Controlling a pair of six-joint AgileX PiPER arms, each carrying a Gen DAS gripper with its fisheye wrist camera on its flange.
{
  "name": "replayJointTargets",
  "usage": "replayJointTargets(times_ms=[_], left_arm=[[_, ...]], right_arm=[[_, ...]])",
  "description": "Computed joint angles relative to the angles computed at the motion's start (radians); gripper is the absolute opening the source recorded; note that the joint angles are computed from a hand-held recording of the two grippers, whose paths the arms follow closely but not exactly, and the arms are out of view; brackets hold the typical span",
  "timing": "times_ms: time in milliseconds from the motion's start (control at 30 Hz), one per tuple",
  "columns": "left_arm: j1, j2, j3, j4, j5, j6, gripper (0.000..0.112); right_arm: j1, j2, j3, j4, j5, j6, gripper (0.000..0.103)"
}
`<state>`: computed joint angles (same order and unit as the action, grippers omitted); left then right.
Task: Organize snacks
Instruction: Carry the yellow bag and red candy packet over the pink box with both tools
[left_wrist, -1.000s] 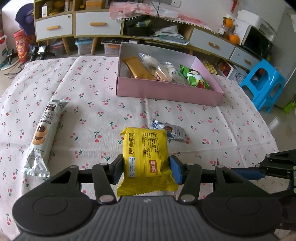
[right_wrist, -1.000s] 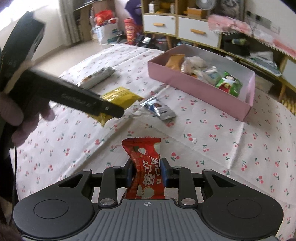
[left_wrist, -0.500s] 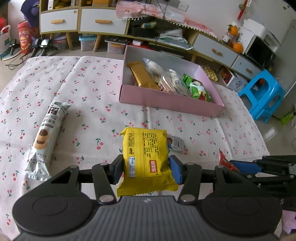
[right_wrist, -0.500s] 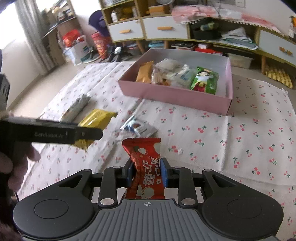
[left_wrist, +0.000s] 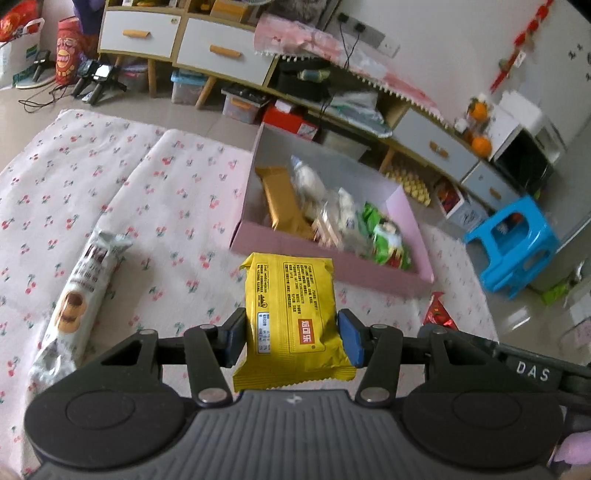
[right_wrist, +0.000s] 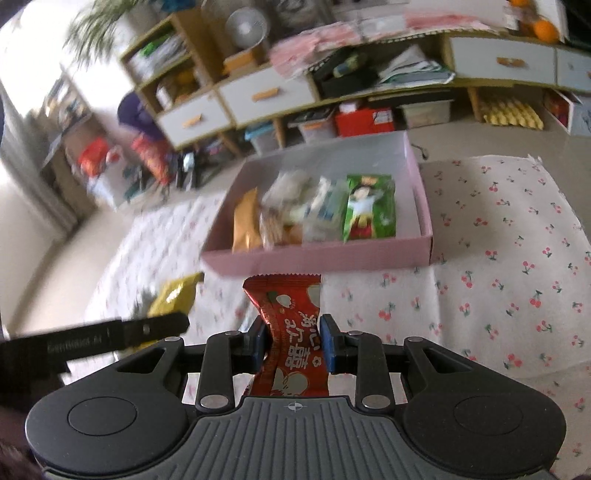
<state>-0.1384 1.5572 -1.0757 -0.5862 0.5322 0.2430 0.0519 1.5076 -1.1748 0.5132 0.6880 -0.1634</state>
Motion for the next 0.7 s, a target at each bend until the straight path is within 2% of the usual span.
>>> replayJointTargets(times_ms=[167,367,500,600,700], left_arm=[[-0.016,0.035,-0.028,-0.022,-0.058,-0.007,0.049],[-0.01,0.08,-0.053,-0.083,-0.089,-0.024,0.049],[-0.009,0.109,-0.082,-0.087,-0.107,-0.059,0.049],[-0.016,0.166,-0.177,0.036,-0.074,-0.151,0.049],[0.0,0.224,-0.272,0.041,-0.039,-0.154,0.049]], right_arm=[[-0.016,0.039,-0.019,0.077,-0.081,0.028,0.027],[-0.019,0.101,-0.055,0.107,-0.149,0.121,0.028],[-0.023,0.136,-0.064,0.185,-0.215,0.131,0.028],[-0.04,0.177,-0.091,0.265,-0.208,0.094,0.028],[-0.048,0.231,-0.168,0.218,-0.197,0.131,0.028]])
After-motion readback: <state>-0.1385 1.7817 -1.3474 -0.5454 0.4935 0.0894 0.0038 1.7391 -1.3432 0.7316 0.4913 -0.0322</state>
